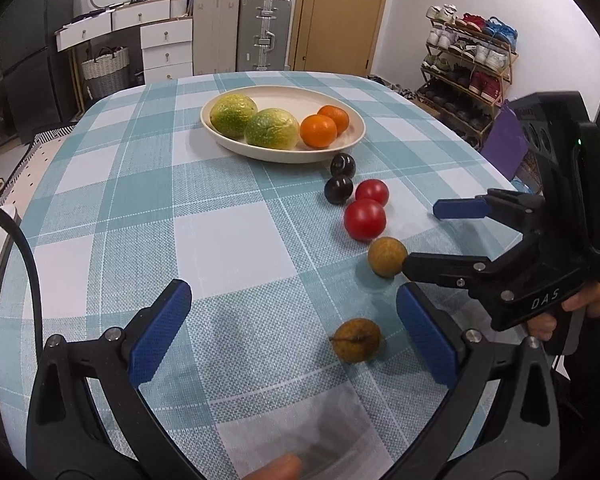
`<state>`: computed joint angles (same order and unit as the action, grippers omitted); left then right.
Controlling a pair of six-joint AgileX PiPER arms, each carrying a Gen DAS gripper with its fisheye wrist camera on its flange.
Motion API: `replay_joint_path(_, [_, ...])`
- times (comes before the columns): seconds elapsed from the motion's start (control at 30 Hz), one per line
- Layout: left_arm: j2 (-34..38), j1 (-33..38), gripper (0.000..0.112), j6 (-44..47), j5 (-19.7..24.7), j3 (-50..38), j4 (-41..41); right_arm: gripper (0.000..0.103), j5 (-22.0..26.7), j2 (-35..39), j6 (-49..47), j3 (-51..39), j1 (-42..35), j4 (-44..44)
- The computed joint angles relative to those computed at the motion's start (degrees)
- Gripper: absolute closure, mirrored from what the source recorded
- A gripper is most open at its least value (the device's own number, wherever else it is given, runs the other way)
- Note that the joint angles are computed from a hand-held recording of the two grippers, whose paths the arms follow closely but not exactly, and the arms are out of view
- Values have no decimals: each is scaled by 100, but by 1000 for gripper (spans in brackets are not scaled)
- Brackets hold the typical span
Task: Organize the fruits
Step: 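Withdraw both grippers from the plate toward the tomatoes and plums, then close the left gripper on the small brown pear while the right grasps a round brown fruit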
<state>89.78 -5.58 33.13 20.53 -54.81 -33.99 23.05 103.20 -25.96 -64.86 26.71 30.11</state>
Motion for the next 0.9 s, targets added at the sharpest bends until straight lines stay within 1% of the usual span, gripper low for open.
replay_joint_path(0.13, [1, -23, 10, 56, 118, -15, 49, 2, 129, 18, -191, -71, 58, 109])
replay_joint_path(0.2, [46, -73, 10, -153, 176, -56, 301, 8, 141, 33, -165, -104, 122, 14])
replay_joint_path(0.23, [79, -101, 10, -262, 209, -82, 448, 14, 199, 60, -199, -145, 133, 44])
replay_joint_path(0.33, [112, -88, 12, -97, 287, -95, 329, 23, 240, 82, -245, -196, 170, 38])
replay_joint_path(0.37, [119, -86, 12, -76, 318, -106, 328, 23, 286, 90, -340, -216, 159, 137])
replay_joint_path(0.4, [128, -82, 15, -41, 345, -116, 318, 24, 309, 93, -430, -222, 153, 227])
replay_joint_path(0.5, [185, -67, 28, 98, 484, -166, 267, 30, 324, 96, -531, -234, 197, 270])
replay_joint_path(0.53, [196, -75, 30, 121, 507, -168, 271, 32, 345, 97, -579, -245, 208, 296])
replay_joint_path(0.63, [228, -65, 31, 298, 595, -176, 137, 36, 379, 97, -682, -269, 247, 350])
replay_joint_path(0.7, [216, -62, 34, 425, 620, -157, 39, 42, 412, 95, -781, -279, 237, 447])
replay_joint_path(0.73, [209, -61, 35, 491, 633, -150, -13, 47, 451, 100, -872, -286, 221, 541])
replay_joint_path(0.9, [166, -79, 42, 746, 695, -103, -176, 51, 510, 108, -985, -288, 218, 661])
